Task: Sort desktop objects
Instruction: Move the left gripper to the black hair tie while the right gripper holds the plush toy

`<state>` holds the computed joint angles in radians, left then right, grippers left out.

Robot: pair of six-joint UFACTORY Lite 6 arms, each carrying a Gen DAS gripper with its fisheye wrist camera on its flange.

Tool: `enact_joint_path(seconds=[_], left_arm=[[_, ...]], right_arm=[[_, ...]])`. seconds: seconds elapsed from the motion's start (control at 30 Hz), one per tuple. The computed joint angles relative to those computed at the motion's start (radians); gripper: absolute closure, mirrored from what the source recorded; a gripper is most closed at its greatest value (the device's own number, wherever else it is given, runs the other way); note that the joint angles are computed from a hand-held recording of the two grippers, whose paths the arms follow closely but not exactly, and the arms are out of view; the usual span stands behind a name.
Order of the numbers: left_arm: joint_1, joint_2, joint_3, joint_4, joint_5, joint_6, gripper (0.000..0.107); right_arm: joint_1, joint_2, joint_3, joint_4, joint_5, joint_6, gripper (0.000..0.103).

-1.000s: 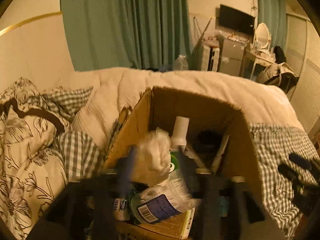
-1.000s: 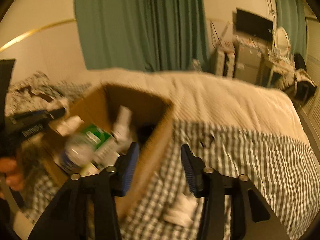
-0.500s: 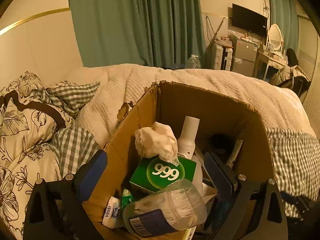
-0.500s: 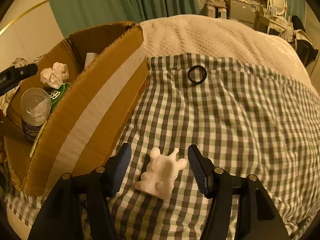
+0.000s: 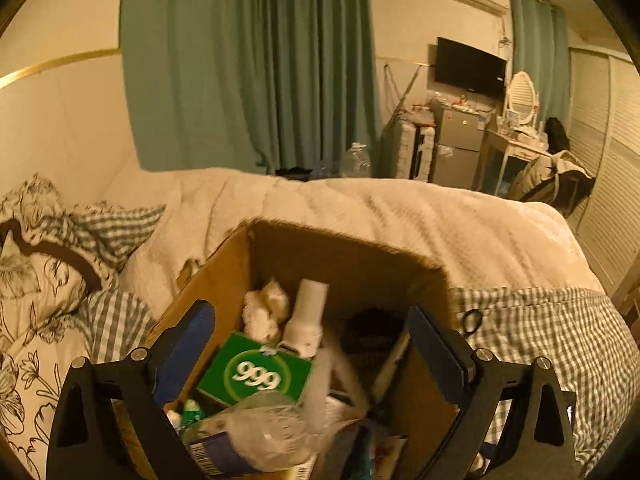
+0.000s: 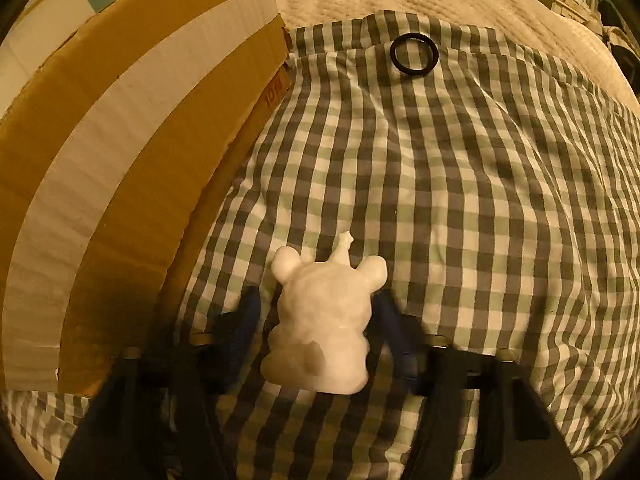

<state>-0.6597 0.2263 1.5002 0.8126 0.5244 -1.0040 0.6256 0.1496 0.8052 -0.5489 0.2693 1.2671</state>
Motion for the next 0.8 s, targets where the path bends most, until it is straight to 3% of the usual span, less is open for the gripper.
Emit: enact_joint_path(seconds=[0.13, 0.3, 0.6, 0.8], left_arm=[[-0.071, 0.006, 0.054, 0.015, 0.037, -0.009, 0.007], [-0.177, 0.012, 0.122, 0.052, 0.098, -0.04, 0.007], [-0.355, 0.135, 0.341, 0.069, 0.178, -0.064, 0.007], [-0.436, 0.322, 0.557, 0.085, 0.26, -0.087, 0.008]], right_arm=[[0.033, -0.116, -0.052, -0.081, 0.044, 0.101, 0.058], [0.088, -0.37, -0.124, -0.165, 0.225, 0.213, 0.058], [0.075, -0.776, -0.134, -0.19, 0.572, 0.13, 0.058], [-0.132, -0.911, -0.176, -0.126, 0.552, -0.088, 0.058]])
